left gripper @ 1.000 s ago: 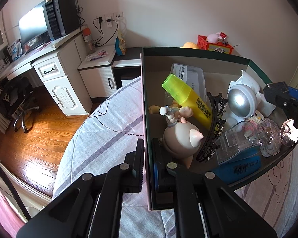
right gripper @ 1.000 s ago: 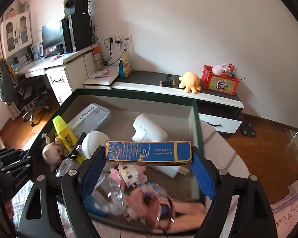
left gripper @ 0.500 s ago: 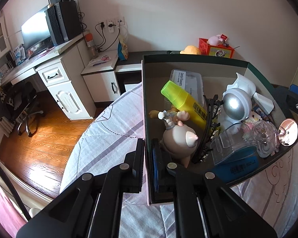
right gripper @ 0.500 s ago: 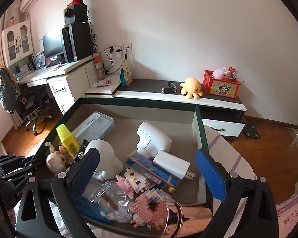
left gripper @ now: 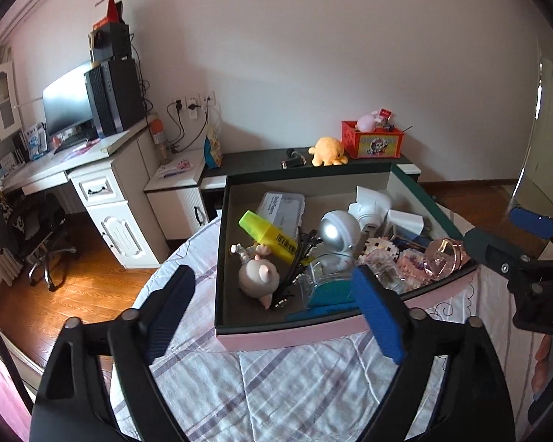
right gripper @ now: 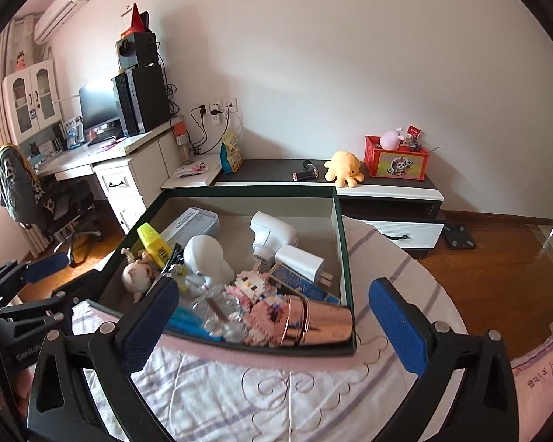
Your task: Organize rigid objects
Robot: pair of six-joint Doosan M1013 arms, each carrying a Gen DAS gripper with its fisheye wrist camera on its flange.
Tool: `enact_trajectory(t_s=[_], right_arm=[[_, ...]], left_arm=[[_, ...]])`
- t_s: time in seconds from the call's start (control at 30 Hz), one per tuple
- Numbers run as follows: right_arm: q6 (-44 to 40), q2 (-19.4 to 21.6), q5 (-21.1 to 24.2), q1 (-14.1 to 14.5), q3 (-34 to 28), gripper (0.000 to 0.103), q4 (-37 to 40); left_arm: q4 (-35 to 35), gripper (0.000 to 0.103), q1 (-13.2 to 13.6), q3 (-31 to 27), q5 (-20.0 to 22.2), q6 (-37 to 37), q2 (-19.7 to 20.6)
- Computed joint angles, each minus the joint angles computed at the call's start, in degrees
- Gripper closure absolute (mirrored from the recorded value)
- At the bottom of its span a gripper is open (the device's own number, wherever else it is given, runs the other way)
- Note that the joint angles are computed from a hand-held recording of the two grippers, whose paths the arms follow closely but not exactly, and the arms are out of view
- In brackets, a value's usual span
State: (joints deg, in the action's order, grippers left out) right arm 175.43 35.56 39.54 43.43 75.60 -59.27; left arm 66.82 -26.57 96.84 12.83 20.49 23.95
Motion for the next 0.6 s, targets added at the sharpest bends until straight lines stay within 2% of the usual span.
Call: enact_trajectory(t_s=[0.03,0.13,0.33,0.43,0.6], right_arm=[[1.15,-0.51,-0.03,0.37,0.89,0.0,-1.02],[3.22,-1.54,0.77,1.35,2.74,0.0,-2.69],[8.56,-3.58,1.48,2.89,6.29,0.0,-6.52],[9.98,-4.28,2.56,3.54,7.38,0.0,-7.85],[11.75,-5.38,4.31,4.38,8.61,0.0,-9.48]], left_arm=[[6.5,0.004,-0.54,0.73,0.6,-6.31,-0.44],[14.6,0.0,-1.45,2.44,0.48,-15.17,-1.76],[18.64,0.0,-2.77,4.57,0.96,-21.18,-3.35],[18.05,0.0,-3.14,5.47,0.62,-21.04,-4.06],[23.04,0.0,-3.95,7.2,1.14,-26.98,-5.53]])
